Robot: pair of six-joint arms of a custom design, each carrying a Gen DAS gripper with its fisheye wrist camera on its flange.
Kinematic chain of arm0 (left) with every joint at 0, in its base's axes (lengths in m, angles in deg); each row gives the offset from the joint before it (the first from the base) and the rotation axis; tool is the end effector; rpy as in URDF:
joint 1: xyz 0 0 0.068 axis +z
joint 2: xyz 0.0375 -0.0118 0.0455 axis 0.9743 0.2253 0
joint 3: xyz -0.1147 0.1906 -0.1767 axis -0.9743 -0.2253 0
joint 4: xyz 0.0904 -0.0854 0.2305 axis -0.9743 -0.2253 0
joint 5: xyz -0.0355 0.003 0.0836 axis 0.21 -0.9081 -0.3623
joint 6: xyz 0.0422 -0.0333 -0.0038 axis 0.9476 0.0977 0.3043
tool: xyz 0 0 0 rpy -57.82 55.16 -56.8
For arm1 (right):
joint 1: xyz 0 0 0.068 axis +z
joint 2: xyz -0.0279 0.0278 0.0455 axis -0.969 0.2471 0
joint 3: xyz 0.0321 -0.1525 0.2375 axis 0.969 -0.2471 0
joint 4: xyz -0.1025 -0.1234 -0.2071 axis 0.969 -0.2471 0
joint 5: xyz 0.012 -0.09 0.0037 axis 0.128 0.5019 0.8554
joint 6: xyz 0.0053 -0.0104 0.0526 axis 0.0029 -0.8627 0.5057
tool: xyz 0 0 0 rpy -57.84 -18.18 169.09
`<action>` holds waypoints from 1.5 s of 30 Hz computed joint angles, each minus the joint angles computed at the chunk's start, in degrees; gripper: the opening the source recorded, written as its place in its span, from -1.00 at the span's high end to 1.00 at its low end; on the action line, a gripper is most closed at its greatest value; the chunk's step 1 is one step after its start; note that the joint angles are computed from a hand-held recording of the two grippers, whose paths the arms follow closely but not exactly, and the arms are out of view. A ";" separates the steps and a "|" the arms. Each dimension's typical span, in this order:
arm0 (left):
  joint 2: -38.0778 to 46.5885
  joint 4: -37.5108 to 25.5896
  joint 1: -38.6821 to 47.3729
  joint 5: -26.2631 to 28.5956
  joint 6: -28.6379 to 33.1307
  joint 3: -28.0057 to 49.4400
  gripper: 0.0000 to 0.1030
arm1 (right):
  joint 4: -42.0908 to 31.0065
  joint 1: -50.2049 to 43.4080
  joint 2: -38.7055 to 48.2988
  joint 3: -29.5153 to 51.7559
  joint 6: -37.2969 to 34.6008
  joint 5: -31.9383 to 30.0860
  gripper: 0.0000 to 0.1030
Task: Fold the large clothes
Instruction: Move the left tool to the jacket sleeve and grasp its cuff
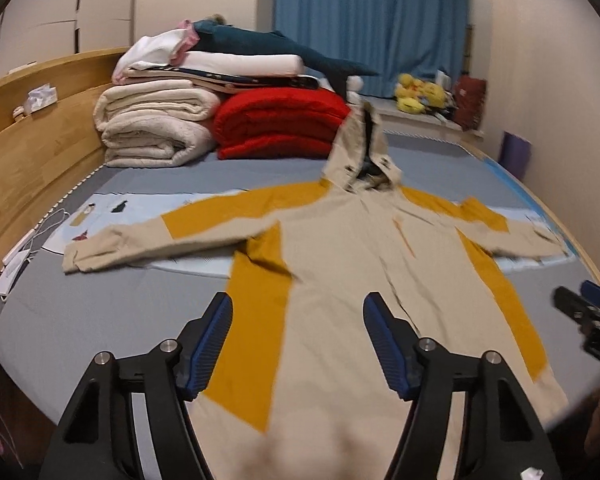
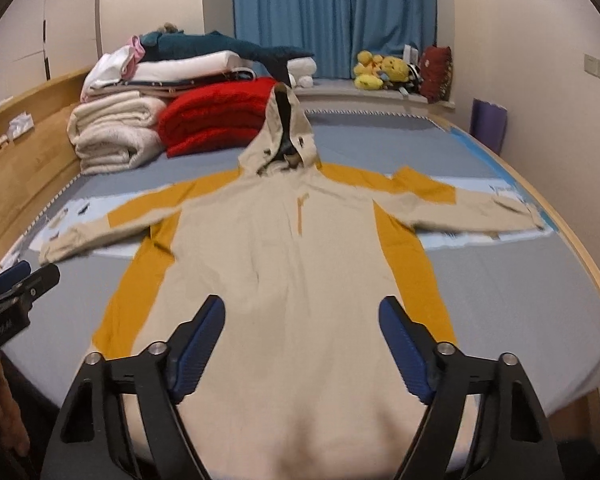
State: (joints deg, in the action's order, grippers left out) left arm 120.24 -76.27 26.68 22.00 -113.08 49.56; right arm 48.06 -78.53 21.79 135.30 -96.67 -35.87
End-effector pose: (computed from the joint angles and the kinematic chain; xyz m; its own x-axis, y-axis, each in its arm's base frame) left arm 0.1774 -0.1718 0.2685 -0.5465 -0.3392 -0.7657 -0.5077 0.8613 -0.0192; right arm 0.2955 -0.0004 0.2544 -0.6393 -0.2890 -0.7126 -0.4637 0.8841 0.0575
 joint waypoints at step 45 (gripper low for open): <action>32.33 63.82 109.35 44.10 49.64 -11.61 -0.24 | 6.25 21.81 50.02 52.14 7.41 6.95 0.19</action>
